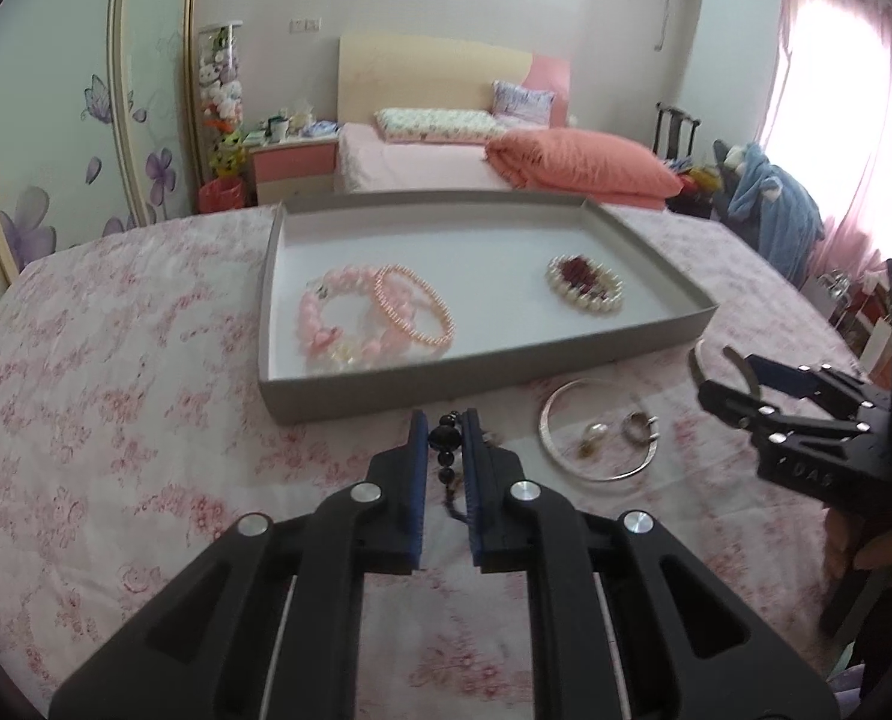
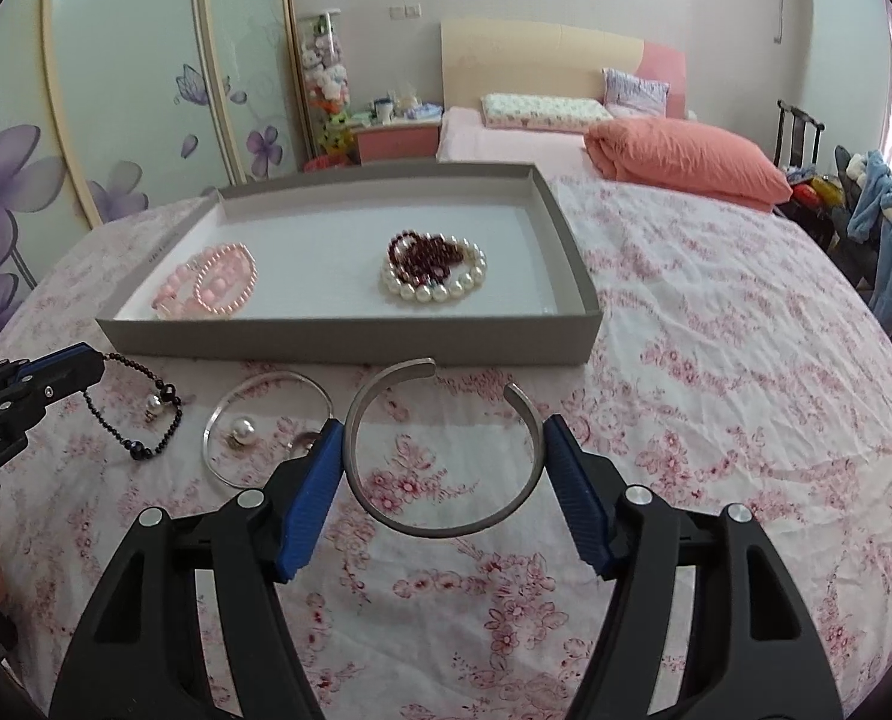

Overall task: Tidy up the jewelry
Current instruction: 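Grasp the black bead bracelet with the left tool while the right tool grasps the silver cuff bangle, then lift both held pieces and carry them over the white tray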

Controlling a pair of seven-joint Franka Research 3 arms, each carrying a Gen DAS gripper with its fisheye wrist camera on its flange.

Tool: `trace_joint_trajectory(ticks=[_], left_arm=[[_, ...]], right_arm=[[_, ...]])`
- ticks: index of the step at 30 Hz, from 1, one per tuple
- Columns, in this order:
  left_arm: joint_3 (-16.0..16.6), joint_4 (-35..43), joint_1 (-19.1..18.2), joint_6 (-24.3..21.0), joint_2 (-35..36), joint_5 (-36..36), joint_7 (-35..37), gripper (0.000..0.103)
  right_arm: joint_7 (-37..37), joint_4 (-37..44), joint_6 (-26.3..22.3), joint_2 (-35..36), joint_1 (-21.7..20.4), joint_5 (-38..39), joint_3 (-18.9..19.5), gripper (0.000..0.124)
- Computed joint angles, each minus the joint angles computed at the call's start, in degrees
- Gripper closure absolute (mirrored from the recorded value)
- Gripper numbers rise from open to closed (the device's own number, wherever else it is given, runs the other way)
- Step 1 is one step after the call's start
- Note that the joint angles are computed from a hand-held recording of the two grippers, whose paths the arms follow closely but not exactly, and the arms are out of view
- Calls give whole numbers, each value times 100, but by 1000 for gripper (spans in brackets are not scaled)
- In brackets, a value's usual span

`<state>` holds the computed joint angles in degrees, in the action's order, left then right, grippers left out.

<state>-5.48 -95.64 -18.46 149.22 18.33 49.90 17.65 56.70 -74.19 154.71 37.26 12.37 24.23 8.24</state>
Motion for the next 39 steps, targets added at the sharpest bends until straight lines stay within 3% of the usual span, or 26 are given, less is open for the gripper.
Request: trace_joint_trajectory(ticks=[16, 27, 39], left_arm=[[94, -287, 7, 611, -403, 885, -1011, 91], [-80, -541, 164, 349, -783, 1452, -1691, 91], [-236, -484, 222, -7, -840, 1587, -1844, 91]], right_arm=[[-1608, -695, 1025, -426, -468, 1246, 863, 57], [-3263, -880, 1652, -587, -836, 2573, 1597, 57], [-4651, -554, 1828, -526, -884, 3897, 1847, 57]])
